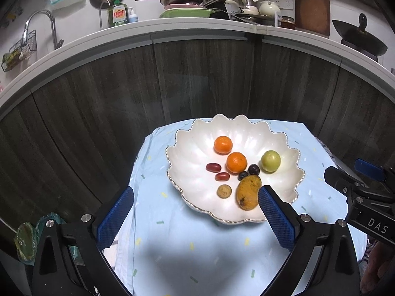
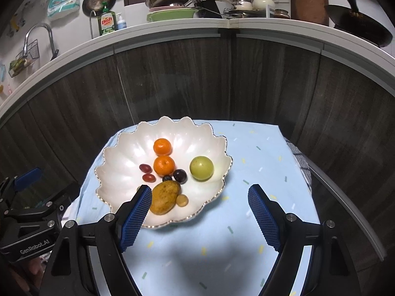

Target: Organize fruits

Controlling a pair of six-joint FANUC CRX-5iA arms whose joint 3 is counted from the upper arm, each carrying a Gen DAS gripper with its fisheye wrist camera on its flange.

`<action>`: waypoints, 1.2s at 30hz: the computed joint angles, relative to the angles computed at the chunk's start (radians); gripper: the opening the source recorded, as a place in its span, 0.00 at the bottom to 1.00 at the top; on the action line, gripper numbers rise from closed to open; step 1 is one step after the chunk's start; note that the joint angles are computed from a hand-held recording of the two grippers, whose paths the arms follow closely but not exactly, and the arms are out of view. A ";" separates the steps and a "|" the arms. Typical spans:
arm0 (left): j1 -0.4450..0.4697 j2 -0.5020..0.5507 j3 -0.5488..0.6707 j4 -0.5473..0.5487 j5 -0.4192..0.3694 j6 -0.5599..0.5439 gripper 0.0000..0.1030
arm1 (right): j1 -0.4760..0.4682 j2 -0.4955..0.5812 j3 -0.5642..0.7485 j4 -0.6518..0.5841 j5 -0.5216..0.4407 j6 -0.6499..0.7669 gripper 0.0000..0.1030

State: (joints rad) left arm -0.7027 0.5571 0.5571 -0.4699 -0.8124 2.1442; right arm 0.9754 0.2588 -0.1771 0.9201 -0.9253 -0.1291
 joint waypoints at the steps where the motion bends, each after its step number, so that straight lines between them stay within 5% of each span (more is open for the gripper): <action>1: -0.003 -0.005 -0.007 -0.003 0.001 0.003 0.99 | 0.006 -0.008 -0.008 -0.001 -0.003 -0.012 0.78; 36: -0.121 -0.257 -0.361 -0.184 0.066 0.221 0.99 | 0.261 -0.103 -0.171 0.089 -0.282 -0.333 0.79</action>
State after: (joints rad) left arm -0.8235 0.3001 0.1964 -0.6542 -0.7461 2.3650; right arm 1.2364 0.1560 -0.3483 1.0088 -1.2077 -0.4623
